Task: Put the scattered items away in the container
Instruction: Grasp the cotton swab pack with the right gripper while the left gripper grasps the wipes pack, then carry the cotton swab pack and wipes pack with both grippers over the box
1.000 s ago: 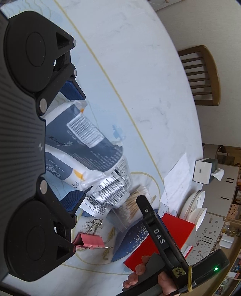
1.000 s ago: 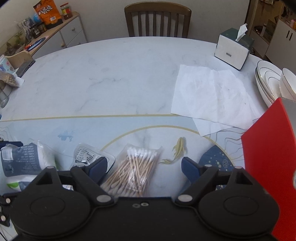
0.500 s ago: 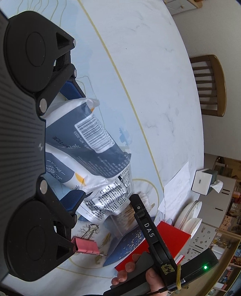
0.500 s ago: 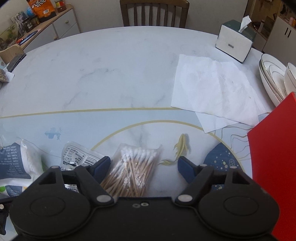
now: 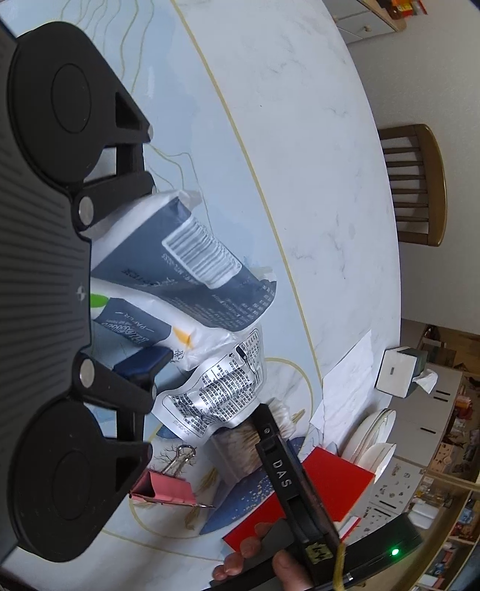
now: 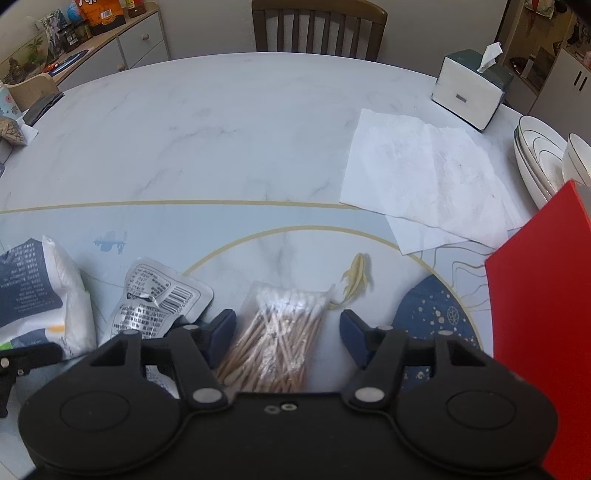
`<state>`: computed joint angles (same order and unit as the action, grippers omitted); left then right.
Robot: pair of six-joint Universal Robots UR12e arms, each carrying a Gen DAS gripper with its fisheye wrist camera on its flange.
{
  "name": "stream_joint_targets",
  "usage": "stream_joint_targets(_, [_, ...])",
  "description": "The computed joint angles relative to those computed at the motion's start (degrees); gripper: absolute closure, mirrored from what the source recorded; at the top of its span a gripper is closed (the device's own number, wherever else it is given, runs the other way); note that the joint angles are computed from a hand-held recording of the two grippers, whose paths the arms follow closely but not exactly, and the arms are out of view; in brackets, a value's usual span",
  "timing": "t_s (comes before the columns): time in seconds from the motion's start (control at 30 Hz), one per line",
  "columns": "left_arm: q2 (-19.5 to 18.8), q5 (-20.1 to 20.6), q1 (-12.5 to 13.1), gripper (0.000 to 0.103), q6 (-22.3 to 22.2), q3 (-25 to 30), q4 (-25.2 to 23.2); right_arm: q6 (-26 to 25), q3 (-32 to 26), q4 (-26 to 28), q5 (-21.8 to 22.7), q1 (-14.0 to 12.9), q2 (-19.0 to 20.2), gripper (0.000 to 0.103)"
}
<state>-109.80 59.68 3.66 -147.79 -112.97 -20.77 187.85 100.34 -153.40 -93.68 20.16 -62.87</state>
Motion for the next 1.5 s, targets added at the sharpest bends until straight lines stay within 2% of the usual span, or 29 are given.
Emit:
stream_joint_targets(0.17, [0.4, 0.2, -0.1, 0.059, -2.7, -0.5, 0.3, 0.1, 0.8, -0.4, 0.3, -0.2, -0.5, 0.06])
stream_joint_targets(0.33, [0.9, 0.9, -0.4, 0.07, -5.7, -1.0, 1.2, 0.1, 2.1, -0.6, 0.9, -0.5, -1.5, 0.066])
stream_joint_targets(0.9, [3.0, 4.2, -1.6, 0.08, -12.6, -3.0, 3.6, -2.1, 7.8, -3.0, 3.8, -1.7, -6.7, 0.068])
stream_joint_targets(1.17, [4.6, 4.2, -1.9, 0.08, -16.4, -4.7, 6.3, -3.7, 10.2, -4.2, 6.5, -2.6, -9.5, 0.068])
stream_joint_targets(1.5, [7.8, 4.8, -3.2, 0.08, -20.4, -6.3, 6.6, -4.3, 13.4, -5.8, 10.6, -4.7, -13.5, 0.068])
